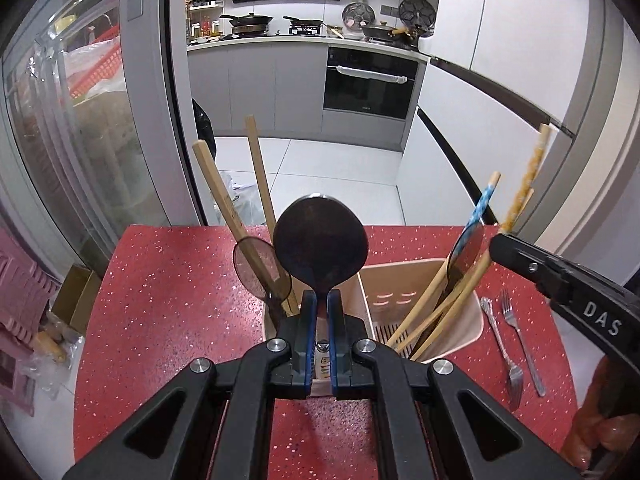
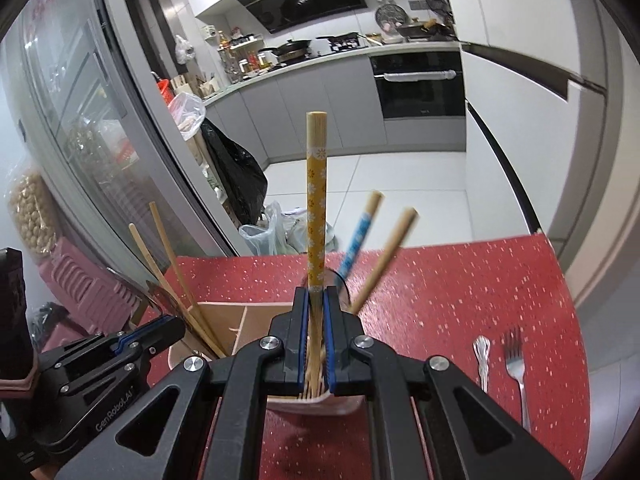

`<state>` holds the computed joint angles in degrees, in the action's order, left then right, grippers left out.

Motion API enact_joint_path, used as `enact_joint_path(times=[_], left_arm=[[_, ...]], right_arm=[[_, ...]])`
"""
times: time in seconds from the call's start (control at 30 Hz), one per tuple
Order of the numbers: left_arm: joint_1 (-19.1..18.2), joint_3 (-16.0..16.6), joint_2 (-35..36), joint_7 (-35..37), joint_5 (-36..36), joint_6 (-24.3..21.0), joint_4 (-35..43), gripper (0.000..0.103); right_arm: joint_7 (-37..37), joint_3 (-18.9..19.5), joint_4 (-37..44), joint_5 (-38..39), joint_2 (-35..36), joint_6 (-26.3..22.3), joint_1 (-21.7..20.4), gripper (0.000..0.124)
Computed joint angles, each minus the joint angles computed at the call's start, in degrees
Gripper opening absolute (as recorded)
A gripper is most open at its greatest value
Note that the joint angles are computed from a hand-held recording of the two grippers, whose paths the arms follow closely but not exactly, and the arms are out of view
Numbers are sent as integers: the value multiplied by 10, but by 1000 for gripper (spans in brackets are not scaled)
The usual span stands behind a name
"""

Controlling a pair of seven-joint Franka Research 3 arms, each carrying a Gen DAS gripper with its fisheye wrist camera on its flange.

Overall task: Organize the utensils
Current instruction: 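Lower the chopstick and silver spoon into the caddy and release both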

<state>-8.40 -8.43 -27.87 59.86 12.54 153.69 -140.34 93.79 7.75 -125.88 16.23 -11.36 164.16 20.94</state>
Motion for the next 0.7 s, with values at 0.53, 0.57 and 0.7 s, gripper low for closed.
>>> enact_joint_path(times=[0.53, 0.57, 0.7], left_arm=[[3, -5, -17, -6, 16, -48, -12, 28], [1, -3, -20, -6, 12, -54, -14, 28], [-2, 4, -31, -2, 3, -68, -21, 28]], right_arm=[[-11, -18, 5, 67, 1, -84, 8, 9], [-14, -19, 7, 73, 2, -91, 8, 9], [-32, -22, 12, 95, 1, -108, 10, 48]])
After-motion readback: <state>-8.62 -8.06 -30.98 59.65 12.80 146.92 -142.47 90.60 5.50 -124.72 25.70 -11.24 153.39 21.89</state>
